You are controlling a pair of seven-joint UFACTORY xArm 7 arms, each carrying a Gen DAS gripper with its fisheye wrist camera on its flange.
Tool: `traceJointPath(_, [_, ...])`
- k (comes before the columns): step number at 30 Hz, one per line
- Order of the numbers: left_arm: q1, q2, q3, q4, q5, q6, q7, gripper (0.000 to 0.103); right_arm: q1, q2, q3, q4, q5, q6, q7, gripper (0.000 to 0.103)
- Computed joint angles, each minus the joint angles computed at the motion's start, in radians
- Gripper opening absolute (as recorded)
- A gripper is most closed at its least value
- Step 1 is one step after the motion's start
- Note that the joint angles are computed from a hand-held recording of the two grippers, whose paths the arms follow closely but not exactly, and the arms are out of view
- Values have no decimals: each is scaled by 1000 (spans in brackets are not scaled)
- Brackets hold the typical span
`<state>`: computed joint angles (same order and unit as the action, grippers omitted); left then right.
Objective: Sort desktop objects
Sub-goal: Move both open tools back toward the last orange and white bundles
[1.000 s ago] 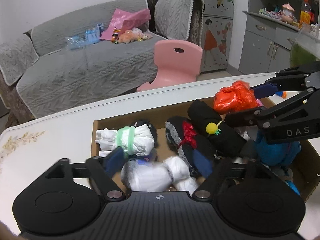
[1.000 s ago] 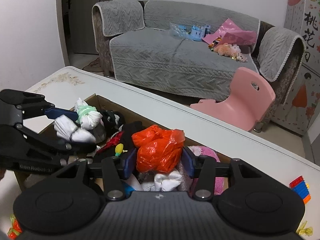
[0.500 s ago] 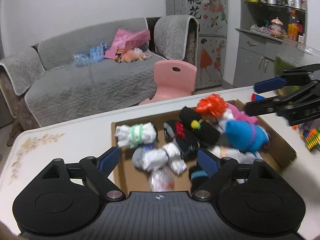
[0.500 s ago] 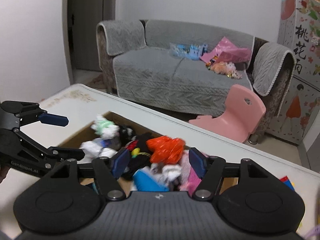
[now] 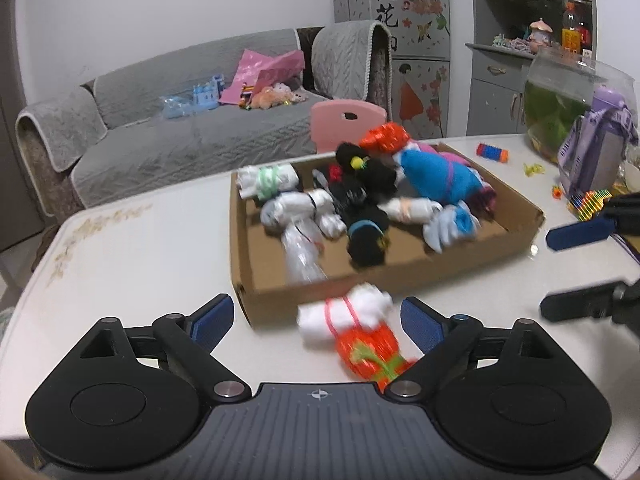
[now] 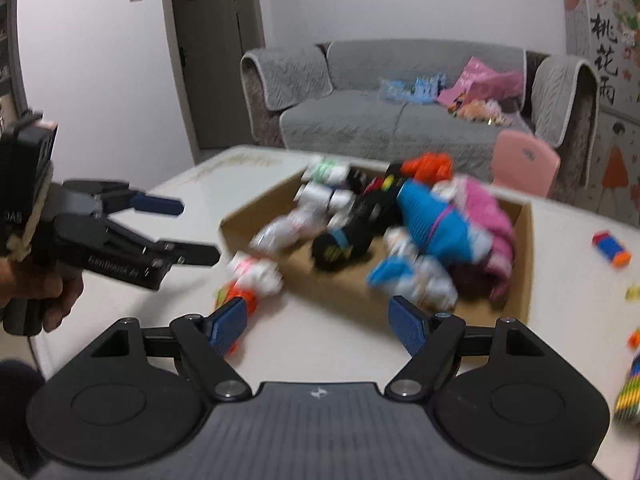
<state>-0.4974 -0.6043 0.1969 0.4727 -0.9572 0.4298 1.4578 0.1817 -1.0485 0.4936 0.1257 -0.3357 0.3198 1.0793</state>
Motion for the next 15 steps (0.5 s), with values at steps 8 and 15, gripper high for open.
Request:
traceJointPath(8, [4, -108, -9, -125, 75, -54, -74, 98, 66, 34, 100, 8, 11, 39, 145, 80])
traceJointPath(15, [-9, -153, 30, -166, 170, -53, -146, 98, 53, 108, 148, 35, -37, 13, 236, 81])
